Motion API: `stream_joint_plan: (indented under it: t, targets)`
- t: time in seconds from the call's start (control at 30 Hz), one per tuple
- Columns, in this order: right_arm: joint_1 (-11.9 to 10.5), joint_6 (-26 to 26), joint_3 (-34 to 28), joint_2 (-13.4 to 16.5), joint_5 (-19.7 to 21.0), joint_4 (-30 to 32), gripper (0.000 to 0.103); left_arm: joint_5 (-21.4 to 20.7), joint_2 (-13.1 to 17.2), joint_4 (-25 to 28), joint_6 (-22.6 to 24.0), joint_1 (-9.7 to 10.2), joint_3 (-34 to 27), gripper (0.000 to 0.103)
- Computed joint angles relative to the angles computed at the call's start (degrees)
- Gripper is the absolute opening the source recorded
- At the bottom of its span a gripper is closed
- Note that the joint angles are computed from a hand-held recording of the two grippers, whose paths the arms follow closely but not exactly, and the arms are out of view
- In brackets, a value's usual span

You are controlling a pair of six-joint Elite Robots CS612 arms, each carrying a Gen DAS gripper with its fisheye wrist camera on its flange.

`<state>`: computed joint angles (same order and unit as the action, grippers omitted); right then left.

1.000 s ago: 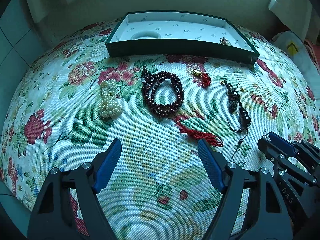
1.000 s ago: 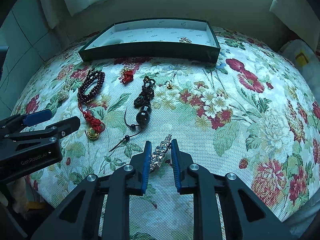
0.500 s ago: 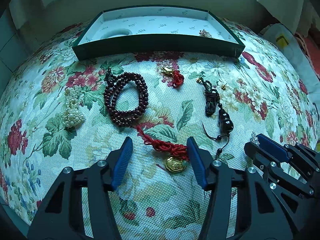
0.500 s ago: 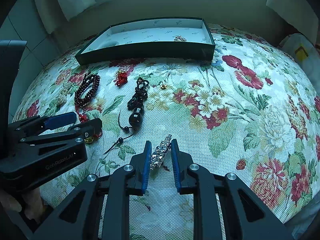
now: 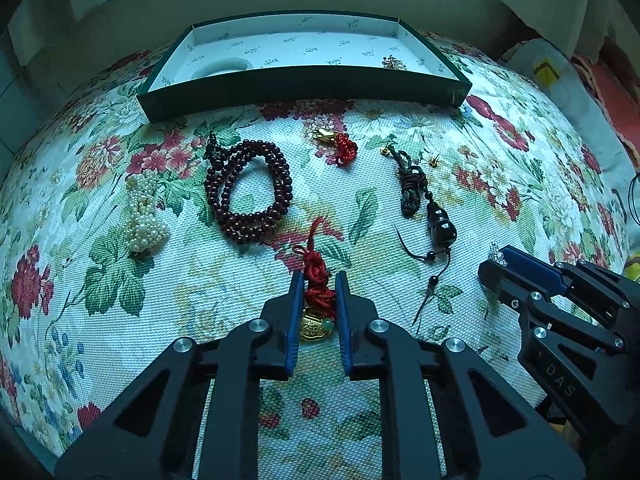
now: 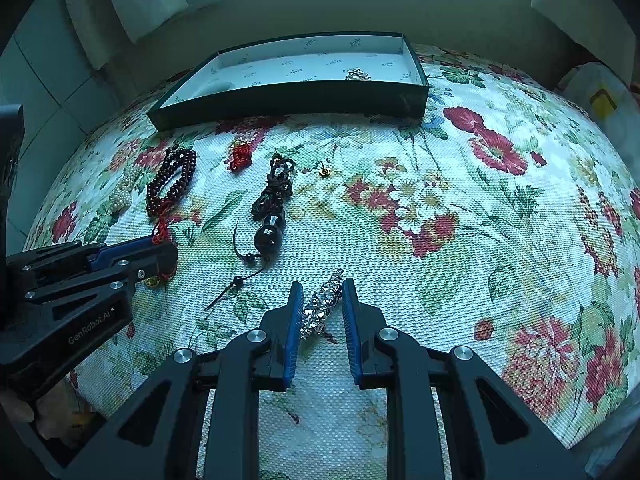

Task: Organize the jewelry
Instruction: 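Lift the clip and charm into the box and open both grippers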

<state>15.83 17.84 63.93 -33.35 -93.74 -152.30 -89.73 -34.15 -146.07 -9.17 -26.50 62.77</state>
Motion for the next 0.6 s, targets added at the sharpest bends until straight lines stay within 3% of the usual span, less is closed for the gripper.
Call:
stream_joint_plan:
  t: [0.1,0.6]
  targets:
    - [0.0,0.0,0.0,0.0,0.0,0.0,0.02,-2.1,0.0,-0.3,-0.8,0.47,0.0,0.013]
    - [0.1,-0.2,-0.1,-0.2,-0.1,-0.6,0.02,-1.6,-1.0,-2.0,-0.3,0.79,1.2,0.012]
